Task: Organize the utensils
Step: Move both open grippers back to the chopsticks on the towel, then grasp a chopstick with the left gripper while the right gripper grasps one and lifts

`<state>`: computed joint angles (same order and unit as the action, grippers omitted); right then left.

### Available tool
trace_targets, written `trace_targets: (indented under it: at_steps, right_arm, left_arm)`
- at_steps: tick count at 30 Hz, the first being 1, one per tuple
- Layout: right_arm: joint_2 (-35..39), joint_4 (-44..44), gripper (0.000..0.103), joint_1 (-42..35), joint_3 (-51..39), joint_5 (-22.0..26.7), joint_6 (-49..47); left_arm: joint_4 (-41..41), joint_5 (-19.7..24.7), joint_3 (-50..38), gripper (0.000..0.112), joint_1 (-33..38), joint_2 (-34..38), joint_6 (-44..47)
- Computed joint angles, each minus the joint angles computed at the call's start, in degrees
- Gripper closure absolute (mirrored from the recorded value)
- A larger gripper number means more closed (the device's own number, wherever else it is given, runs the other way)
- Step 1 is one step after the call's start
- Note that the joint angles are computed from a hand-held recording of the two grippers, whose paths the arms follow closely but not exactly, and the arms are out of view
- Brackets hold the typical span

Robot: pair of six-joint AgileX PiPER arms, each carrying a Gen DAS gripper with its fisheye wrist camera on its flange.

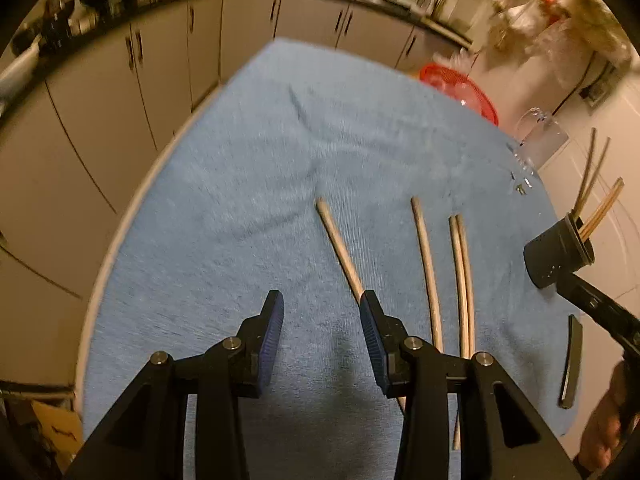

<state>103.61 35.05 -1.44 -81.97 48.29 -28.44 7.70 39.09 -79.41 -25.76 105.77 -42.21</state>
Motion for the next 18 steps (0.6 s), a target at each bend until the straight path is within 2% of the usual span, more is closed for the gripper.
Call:
trace_targets:
  at_steps: [7, 10, 18]
  right_arm:
    - [19.73, -10.63, 0.082, 3.64, -25.47, 11.09, 19.29]
    - [24.19, -13.06, 0.082, 4.70, -31.60, 13.36, 22.23]
    - [33.51, -21.08, 0.083, 7.70, -45.83, 19.05, 28.66]
  left_arm:
    - [-2.99, 2.64, -4.50, 0.072, 0.95, 2.60, 3.00]
    - [-0.32, 3.63, -5.18, 0.072, 0.56, 2.76, 1.33]
    - [-1.51, 3.66, -4.20, 0.079, 2.28, 2.85, 2.67]
